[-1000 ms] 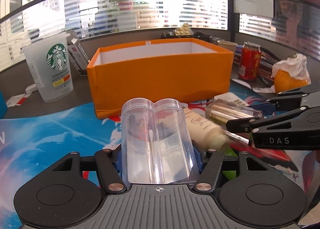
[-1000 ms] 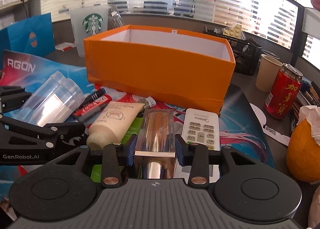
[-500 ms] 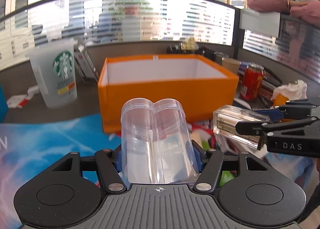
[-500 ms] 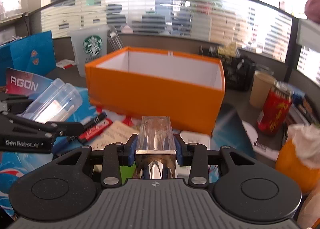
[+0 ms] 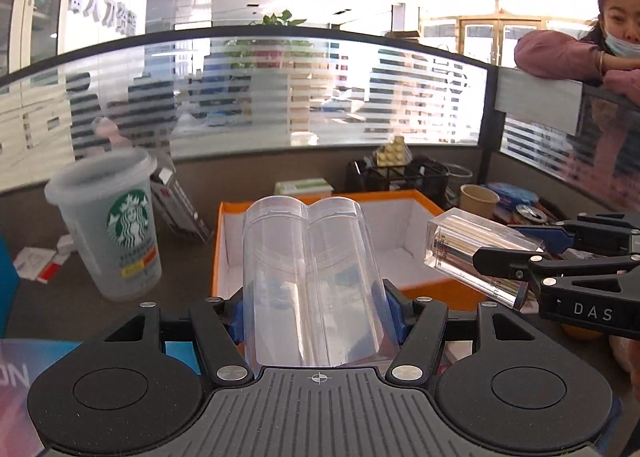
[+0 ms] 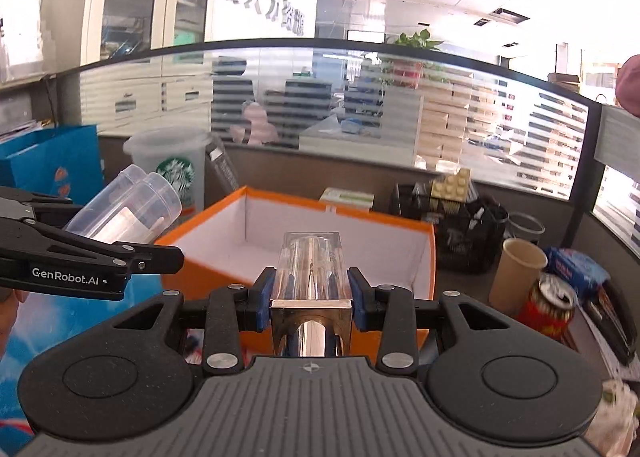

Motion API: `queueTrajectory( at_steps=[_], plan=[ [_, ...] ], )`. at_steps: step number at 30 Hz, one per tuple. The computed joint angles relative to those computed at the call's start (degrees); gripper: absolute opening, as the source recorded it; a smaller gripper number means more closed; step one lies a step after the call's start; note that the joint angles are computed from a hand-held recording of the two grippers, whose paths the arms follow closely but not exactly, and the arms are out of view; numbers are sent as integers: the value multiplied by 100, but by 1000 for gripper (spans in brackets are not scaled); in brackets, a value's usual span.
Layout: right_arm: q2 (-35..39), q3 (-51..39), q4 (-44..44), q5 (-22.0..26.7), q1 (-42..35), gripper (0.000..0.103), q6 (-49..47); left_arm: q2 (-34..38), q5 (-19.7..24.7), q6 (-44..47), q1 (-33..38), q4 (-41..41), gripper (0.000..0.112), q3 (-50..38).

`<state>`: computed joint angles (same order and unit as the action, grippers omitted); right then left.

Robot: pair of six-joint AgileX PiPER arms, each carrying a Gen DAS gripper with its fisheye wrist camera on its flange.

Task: Organize rigid objects
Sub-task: 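Lift and carry both held items over the open orange box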

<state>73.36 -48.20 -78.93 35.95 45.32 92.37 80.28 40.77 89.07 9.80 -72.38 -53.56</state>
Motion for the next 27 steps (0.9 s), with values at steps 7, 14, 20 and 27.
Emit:
queueTrajectory(
  at_steps=[7,14,20,27],
  plan=[
    [289,-377,94,-579,-701,35,-254,567,-386,-1041,-515,720,61,-822],
    [911,-965,760,-1225,-1429,35,-944,1492,-382,-2601,-1064,1911,61,-2075],
    [1601,-1621,1838,-1537,-1890,35,-2113,2617,-364,-4596,-1647,3676,61,-3512],
    [2226,-2191,3661,-1725,-2344,35,-3862,3425,-42,-5804,-1968,4824,61,-4437]
  ],
)
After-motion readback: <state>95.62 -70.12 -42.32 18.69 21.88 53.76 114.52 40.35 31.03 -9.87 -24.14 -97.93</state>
